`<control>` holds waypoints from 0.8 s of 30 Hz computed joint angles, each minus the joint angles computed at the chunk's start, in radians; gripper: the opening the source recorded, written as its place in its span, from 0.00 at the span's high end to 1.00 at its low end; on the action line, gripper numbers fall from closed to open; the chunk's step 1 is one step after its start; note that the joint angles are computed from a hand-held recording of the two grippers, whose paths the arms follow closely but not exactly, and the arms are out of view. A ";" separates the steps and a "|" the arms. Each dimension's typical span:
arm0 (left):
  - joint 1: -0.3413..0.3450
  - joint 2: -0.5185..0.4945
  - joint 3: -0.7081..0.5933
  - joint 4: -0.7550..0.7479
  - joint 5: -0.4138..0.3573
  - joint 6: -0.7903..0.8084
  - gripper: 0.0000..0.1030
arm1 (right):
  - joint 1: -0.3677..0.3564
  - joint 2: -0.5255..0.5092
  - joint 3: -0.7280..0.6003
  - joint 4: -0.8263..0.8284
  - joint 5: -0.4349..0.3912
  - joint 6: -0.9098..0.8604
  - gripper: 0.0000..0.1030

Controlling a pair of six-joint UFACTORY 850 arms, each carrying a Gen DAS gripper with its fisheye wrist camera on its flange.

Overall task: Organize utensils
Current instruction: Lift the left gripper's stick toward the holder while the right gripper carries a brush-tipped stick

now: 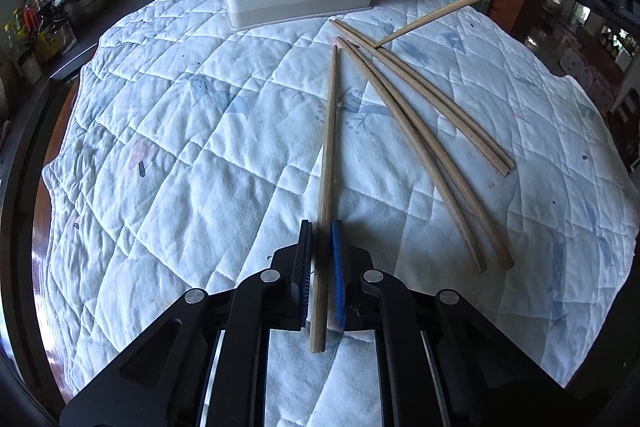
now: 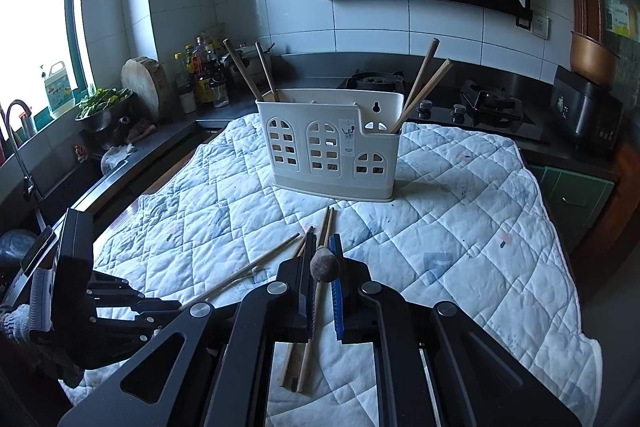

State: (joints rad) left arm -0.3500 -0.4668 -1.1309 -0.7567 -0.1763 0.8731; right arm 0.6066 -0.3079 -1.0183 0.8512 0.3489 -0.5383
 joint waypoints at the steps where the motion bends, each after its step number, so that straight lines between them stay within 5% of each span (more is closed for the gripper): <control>1: 0.000 0.003 0.000 0.002 0.000 0.001 0.93 | 0.000 0.001 0.001 0.001 0.000 -0.001 0.93; 5: 0.010 0.018 0.004 -0.131 -0.004 0.122 0.94 | 0.000 -0.002 -0.004 -0.006 0.002 0.009 0.93; 15: 0.038 0.069 0.007 -0.760 -0.047 0.673 0.94 | -0.001 -0.014 -0.031 -0.009 -0.001 0.010 0.93; 24: 0.032 0.083 -0.049 -0.887 -0.068 0.798 0.94 | -0.016 -0.007 -0.103 0.106 -0.035 -0.159 0.94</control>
State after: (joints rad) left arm -0.3184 -0.3836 -1.1796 -1.6439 -0.2438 1.6715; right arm 0.5904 -0.3149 -1.1209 0.9575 0.3136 -0.6972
